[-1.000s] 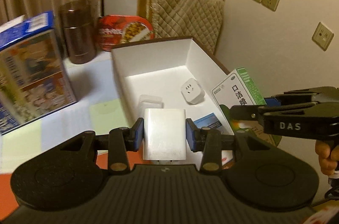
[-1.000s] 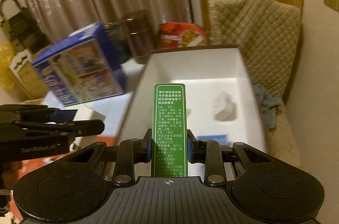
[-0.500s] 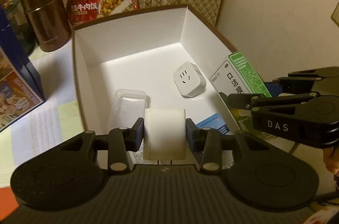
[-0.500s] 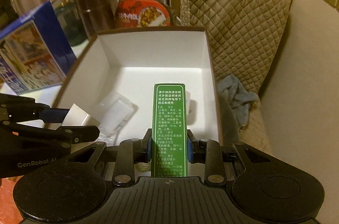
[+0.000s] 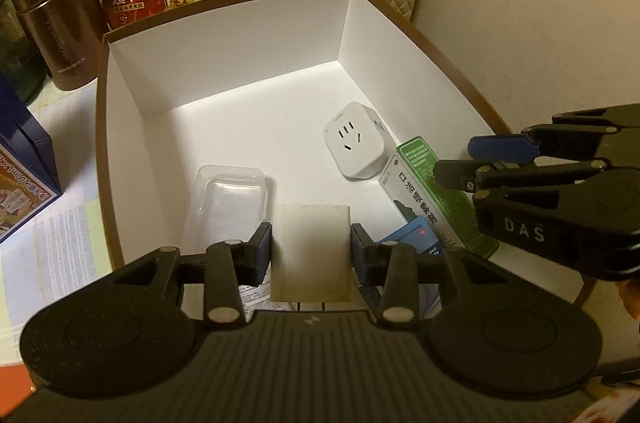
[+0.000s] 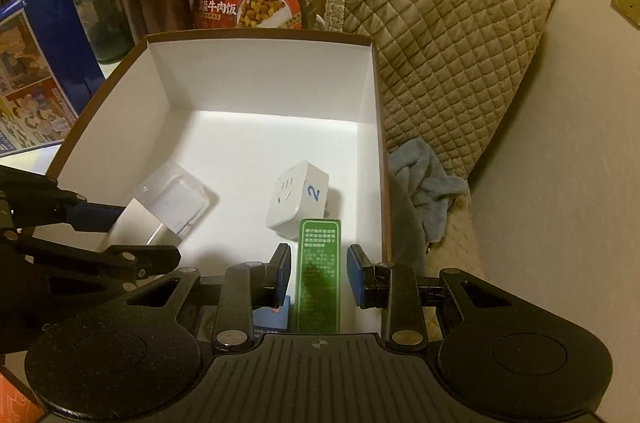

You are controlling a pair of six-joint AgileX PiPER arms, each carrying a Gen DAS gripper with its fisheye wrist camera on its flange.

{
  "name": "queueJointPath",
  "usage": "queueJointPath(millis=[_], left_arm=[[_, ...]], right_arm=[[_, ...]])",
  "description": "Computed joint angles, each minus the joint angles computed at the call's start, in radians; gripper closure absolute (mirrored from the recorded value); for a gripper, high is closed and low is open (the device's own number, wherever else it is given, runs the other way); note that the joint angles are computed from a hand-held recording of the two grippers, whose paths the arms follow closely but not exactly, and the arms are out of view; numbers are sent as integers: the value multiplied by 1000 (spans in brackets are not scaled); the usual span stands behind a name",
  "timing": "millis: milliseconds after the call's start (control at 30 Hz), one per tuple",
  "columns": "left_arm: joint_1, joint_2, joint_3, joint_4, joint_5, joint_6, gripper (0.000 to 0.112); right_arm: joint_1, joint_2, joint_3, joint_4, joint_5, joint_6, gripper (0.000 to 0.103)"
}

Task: Organize rigid objects
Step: 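Open the left tool over the box while the right tool releases the green box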

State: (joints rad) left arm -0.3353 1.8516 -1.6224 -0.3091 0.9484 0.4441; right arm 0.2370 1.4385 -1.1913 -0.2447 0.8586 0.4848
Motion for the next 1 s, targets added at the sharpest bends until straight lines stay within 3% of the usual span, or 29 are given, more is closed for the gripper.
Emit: queueJointPath(millis=[333,433,767,1000], left_arm=[[-18,33,-25,1,-20,6,78],[-19,24,-16,-13,-41,25,74],[11,-28,16,-33,-28,42,67],[57,-114,72,-60,-12,77,66]], right_arm=[[-10,-6,10,29,-21,-23,75],[-13,-14,18,42,-29,-29,73],[12,-76,49,45,-43,20,53],[35,-141,76,68,-39,60,48]])
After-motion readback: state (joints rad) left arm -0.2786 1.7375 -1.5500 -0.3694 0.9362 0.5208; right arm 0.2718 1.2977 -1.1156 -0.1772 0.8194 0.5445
